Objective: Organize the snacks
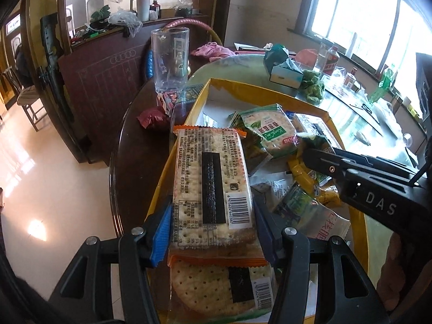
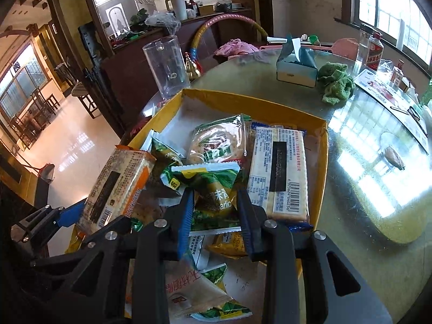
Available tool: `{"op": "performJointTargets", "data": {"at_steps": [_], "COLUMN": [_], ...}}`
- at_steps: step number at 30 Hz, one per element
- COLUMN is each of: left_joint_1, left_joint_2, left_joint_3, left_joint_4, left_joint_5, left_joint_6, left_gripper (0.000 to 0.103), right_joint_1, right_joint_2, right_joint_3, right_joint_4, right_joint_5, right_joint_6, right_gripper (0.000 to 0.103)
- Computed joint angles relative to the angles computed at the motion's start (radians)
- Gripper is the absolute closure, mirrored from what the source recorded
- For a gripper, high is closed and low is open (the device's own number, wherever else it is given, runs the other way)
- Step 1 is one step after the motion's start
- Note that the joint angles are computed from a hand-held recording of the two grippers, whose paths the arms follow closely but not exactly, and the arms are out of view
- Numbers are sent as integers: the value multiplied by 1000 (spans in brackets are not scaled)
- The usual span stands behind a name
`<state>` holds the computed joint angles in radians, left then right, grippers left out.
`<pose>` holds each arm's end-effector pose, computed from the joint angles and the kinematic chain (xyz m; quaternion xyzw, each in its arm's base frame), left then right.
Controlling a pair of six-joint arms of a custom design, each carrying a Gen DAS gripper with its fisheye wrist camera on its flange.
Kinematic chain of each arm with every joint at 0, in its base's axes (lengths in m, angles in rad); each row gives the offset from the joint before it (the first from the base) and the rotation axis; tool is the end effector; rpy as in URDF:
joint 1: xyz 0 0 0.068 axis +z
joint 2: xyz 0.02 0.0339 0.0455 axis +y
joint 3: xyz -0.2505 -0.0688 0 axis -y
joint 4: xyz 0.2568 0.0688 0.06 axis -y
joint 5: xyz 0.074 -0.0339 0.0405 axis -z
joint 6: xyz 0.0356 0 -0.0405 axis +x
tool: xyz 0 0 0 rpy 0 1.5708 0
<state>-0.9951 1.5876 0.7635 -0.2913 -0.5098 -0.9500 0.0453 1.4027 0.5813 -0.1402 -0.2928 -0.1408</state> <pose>0.1718 -0.2329 0.1219 -0.0356 0.9438 -0.0422 0.3260 0.2581 0.0220 0.1247 -0.1313 0.9356 0.1248 0.3030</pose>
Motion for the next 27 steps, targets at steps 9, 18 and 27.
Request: {"op": "performJointTargets", "data": {"at_steps": [9,18,27], "left_joint_1": [15,-13,-298], "left_joint_2": [12,5,-49], "left_joint_3": [3,-4,79], "left_joint_4": [5,6,-368], "left_joint_5": [2,-48,-363], "left_joint_6": [27,16,-332], "left_gripper": [46,30,23], "right_joint_1": [41,-12,-256], "right_joint_2": [37,-11,-592], "right_joint_3": [10,-26,-186], "right_joint_4": [20,1,-378], "right_joint_5": [-2,-91,-282], "right_joint_6": [22,36,-103], "right_gripper": [69,38,12]}}
